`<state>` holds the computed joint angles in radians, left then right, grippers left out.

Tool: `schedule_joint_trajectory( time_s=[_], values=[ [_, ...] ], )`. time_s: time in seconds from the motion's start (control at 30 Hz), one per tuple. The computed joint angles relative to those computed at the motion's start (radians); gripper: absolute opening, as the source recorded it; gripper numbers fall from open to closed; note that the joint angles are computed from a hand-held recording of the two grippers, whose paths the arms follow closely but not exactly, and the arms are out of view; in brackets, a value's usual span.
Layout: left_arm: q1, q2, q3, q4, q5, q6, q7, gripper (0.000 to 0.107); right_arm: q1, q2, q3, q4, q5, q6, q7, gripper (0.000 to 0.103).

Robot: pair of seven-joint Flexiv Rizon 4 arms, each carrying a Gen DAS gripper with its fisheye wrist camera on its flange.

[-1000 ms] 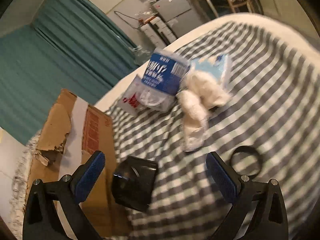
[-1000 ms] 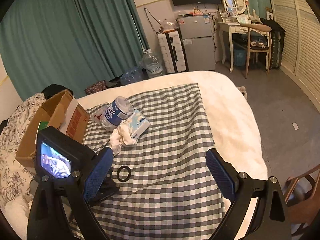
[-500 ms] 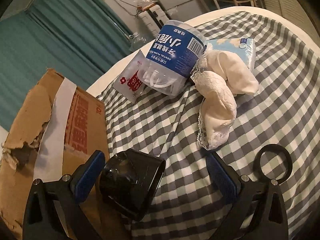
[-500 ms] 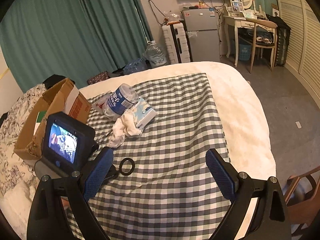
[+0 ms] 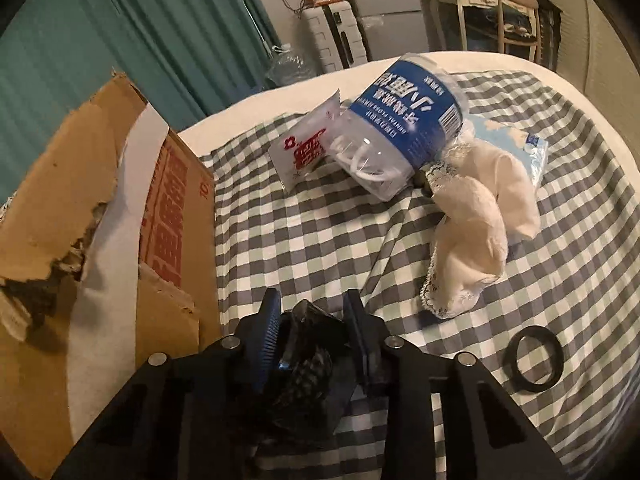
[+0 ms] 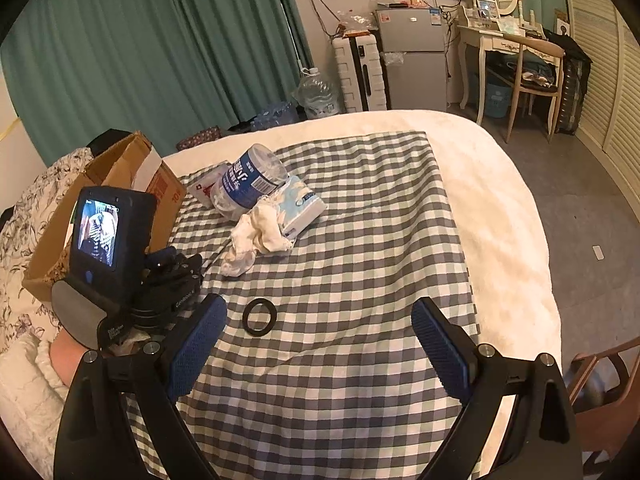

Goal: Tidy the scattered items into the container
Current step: 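Grasp the black rubber ring with the right tool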

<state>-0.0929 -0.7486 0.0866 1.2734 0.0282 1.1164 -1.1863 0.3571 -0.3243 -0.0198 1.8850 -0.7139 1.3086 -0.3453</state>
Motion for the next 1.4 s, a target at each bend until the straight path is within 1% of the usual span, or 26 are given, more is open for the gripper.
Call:
schedule_joint_trajectory(
  time_s=[0.13,0.2,0.37,0.4,0.43,0.57,0.7,0.83,0.93,1.0,1.03,1.07,1.1,1.13,1.17,1.2,1.23,1.27,1.33,1.4],
  values=[
    [0.032,0.031,-0.054,0.018,-0.068,-0.039,0.013,0.018,-0.001,-0.004,0.0,0.0,0.002,0.007,0.001,0.094],
    [0.046,0.043,-0.076,0.026,-0.101,-0.046,0.025,0.017,-0.001,-0.005,0.0,0.0,0.005,0.008,0.002,0.094],
    [0.071,0.065,-0.125,0.048,-0.159,-0.033,0.099,0.016,-0.002,-0.011,0.003,-0.003,0.021,0.012,-0.008,0.094],
    [0.075,0.068,-0.132,0.05,-0.17,-0.026,0.114,0.009,-0.004,-0.013,0.01,-0.006,0.032,0.01,-0.019,0.094],
    [0.077,0.073,-0.139,0.053,-0.182,-0.022,0.127,0.005,-0.006,-0.016,0.015,-0.01,0.043,0.007,-0.031,0.094],
    [0.1,0.113,-0.178,0.096,-0.252,0.014,0.176,0.005,0.01,-0.025,0.006,-0.016,0.033,0.006,-0.041,0.094],
    [0.111,0.139,-0.189,0.118,-0.306,0.042,0.194,0.005,0.025,-0.065,0.009,-0.047,0.033,0.014,-0.083,0.094],
    [0.127,0.153,-0.199,0.129,-0.351,0.039,0.213,0.005,0.065,-0.125,-0.003,-0.115,0.007,-0.037,-0.162,0.094],
    [0.11,0.145,-0.173,0.119,-0.338,0.036,0.205,0.005,0.091,-0.165,-0.015,-0.155,-0.017,-0.077,-0.211,0.094],
    [0.102,0.138,-0.159,0.11,-0.325,0.011,0.197,0.006,0.097,-0.182,-0.015,-0.167,-0.013,-0.094,-0.232,0.093],
    [0.099,0.135,-0.153,0.105,-0.319,-0.001,0.192,0.007,0.096,-0.191,-0.01,-0.172,-0.002,-0.1,-0.245,0.086],
    [0.094,0.13,-0.147,0.101,-0.311,-0.006,0.186,0.007,0.09,-0.2,0.001,-0.179,0.017,-0.109,-0.266,0.072],
    [0.091,0.125,-0.143,0.098,-0.304,-0.008,0.182,0.01,0.081,-0.21,0.019,-0.191,0.046,-0.13,-0.297,0.063],
    [0.089,0.122,-0.142,0.095,-0.297,-0.011,0.182,0.012,0.071,-0.223,0.038,-0.208,0.08,-0.155,-0.333,0.044],
    [0.085,0.119,-0.138,0.092,-0.289,-0.013,0.179,0.014,0.062,-0.233,0.053,-0.22,0.111,-0.17,-0.362,0.035],
    [0.081,0.116,-0.134,0.091,-0.28,-0.013,0.176,0.017,0.061,-0.238,0.052,-0.22,0.126,-0.162,-0.373,0.035],
    [0.078,0.113,-0.131,0.089,-0.272,-0.014,0.175,0.021,0.066,-0.236,0.04,-0.212,0.128,-0.142,-0.368,0.032],
    [0.077,0.11,-0.131,0.088,-0.267,-0.015,0.176,0.025,0.07,-0.232,0.029,-0.203,0.13,-0.126,-0.363,0.023],
    [0.076,0.104,-0.132,0.086,-0.259,-0.021,0.18,0.046,0.06,-0.224,0.036,-0.197,0.156,-0.113,-0.381,0.016],
    [0.068,0.096,-0.124,0.088,-0.242,-0.014,0.177,0.059,0.04,-0.215,0.051,-0.19,0.199,-0.092,-0.401,0.013]
  ],
)
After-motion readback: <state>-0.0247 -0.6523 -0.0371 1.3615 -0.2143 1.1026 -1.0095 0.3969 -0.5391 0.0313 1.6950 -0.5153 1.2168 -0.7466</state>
